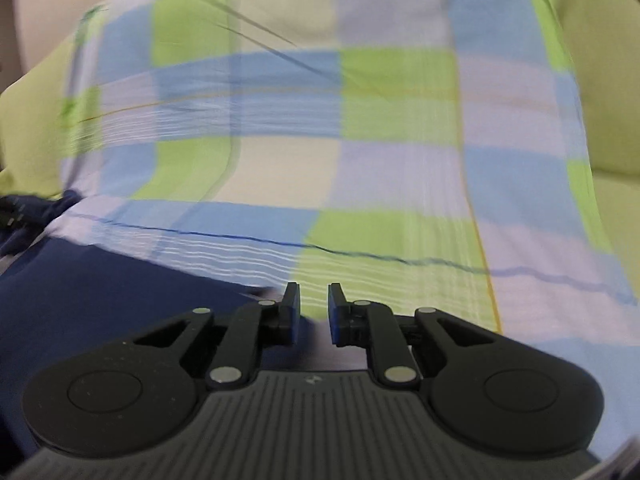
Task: Fold clothes
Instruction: 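Open both grippers and release the shirt onto the sheet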
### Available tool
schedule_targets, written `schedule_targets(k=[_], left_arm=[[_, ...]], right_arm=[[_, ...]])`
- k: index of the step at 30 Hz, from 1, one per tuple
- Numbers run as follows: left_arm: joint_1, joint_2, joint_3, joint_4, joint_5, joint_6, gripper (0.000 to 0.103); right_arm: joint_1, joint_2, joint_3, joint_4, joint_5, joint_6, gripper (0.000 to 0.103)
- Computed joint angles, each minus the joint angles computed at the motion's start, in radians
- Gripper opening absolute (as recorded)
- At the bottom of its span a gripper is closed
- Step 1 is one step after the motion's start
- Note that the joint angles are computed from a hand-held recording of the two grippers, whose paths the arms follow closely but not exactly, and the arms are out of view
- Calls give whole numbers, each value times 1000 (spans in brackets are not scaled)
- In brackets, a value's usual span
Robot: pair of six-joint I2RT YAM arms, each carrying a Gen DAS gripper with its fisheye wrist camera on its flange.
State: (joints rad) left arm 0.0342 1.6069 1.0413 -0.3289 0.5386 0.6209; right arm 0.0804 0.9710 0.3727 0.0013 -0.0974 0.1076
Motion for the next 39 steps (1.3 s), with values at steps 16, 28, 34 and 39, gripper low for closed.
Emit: schedule_targets(k=[16,28,34,39], left_arm=[[19,108,-47,69,21,72,32],[116,-115,-183,11,117,211,43],[249,-270,-280,-73,153,395,47],[352,-302,-283,-153,196,455,48]], right_arm=[[235,103,-44,30,126,135,14],[626,-209,-28,-268,485,319,30],[1043,-73,96,-388,752,552,40],[1196,278,270,-268,801,447,42]])
